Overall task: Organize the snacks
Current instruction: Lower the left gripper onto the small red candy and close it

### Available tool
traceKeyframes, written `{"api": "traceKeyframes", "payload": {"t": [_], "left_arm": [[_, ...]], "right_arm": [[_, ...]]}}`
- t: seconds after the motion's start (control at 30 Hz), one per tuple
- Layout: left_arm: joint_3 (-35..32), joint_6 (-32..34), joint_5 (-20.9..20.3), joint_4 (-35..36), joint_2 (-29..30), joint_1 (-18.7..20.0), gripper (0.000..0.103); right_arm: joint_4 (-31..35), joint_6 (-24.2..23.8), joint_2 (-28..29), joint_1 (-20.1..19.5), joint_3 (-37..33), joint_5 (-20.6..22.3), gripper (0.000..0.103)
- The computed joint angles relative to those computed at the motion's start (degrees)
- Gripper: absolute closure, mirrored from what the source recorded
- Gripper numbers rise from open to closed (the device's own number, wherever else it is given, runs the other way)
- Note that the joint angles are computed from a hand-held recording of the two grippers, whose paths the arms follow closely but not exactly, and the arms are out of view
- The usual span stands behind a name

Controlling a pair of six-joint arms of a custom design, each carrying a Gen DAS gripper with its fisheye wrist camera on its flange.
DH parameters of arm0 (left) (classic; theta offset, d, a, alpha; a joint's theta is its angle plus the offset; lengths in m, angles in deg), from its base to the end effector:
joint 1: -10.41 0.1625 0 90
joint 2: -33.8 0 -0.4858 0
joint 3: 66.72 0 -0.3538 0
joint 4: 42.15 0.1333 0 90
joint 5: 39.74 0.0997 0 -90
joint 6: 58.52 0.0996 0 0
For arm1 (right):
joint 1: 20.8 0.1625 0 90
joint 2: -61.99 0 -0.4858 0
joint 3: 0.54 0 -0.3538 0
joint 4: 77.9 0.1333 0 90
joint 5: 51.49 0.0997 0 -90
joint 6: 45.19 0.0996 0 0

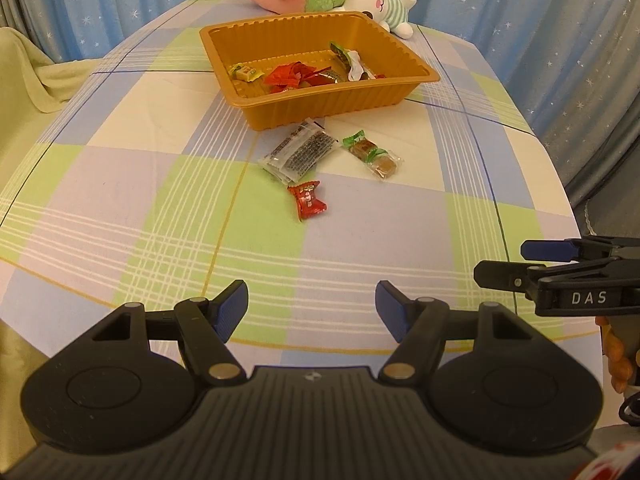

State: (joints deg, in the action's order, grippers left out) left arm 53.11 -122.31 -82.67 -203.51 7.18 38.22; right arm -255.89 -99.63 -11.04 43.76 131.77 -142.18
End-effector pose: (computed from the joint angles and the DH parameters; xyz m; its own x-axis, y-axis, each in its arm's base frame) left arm -0.3299 -0.4072 -0.0731 -0.7704 -0.0663 -0.6341 0.2937 0.8458 -0.4453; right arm -0.0774 -0.4702 0.2835 -0.8302 -0.3915 0.3969 -0.5134 0.8143 -0.2708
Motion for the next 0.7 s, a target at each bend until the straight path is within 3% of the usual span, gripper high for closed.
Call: {"api": "traceKeyframes", "payload": {"t": [0.7], "left_arm": [[-5.8,14.2,1.8,-8.6,4.1,8.0,0.049]], "right_arm": [[-6.3,4.6,5.8,2.3,-2.7,-1.2,0.017]]}}
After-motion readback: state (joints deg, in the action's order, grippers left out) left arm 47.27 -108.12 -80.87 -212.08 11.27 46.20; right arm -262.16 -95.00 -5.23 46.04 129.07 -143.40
